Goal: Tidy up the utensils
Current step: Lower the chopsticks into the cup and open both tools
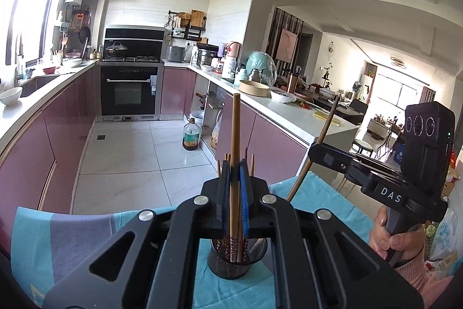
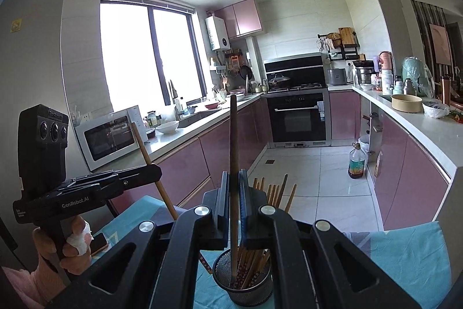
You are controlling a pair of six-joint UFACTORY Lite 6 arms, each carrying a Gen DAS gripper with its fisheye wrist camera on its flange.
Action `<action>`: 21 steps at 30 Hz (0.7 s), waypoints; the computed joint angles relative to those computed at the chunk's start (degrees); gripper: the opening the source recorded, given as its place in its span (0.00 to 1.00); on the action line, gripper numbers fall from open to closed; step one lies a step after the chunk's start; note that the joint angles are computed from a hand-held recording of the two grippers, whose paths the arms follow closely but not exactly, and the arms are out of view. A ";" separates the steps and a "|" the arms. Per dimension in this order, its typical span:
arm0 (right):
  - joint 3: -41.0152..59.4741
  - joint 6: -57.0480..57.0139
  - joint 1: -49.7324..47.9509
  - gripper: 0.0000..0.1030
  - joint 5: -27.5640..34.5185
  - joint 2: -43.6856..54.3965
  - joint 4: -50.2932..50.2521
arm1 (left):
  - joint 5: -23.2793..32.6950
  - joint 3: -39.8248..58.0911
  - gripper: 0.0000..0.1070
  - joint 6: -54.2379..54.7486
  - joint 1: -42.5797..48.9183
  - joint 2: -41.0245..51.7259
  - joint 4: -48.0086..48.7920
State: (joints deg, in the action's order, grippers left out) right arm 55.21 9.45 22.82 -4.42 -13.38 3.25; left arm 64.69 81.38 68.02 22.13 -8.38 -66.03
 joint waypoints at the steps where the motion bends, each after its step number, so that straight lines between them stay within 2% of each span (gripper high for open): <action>1: 0.21 2.16 -0.15 0.05 -0.17 0.67 -2.02 | -0.71 0.22 0.06 -0.57 -0.79 0.32 0.48; 6: 1.38 -4.69 0.20 0.05 -1.03 4.20 5.36 | -2.63 -1.13 0.06 -1.41 -2.37 0.39 2.57; 10: 2.11 1.33 -0.51 0.05 -1.39 6.77 -0.38 | -4.30 0.21 0.06 -2.77 -4.43 2.56 5.08; 14: 2.77 11.81 -1.15 0.05 -1.43 8.85 -10.49 | -4.42 -0.10 0.06 -2.71 -4.71 3.73 6.41; 21: 3.87 15.66 -0.81 0.05 -1.34 11.67 -13.84 | -4.35 1.25 0.06 -1.88 -4.71 6.62 7.91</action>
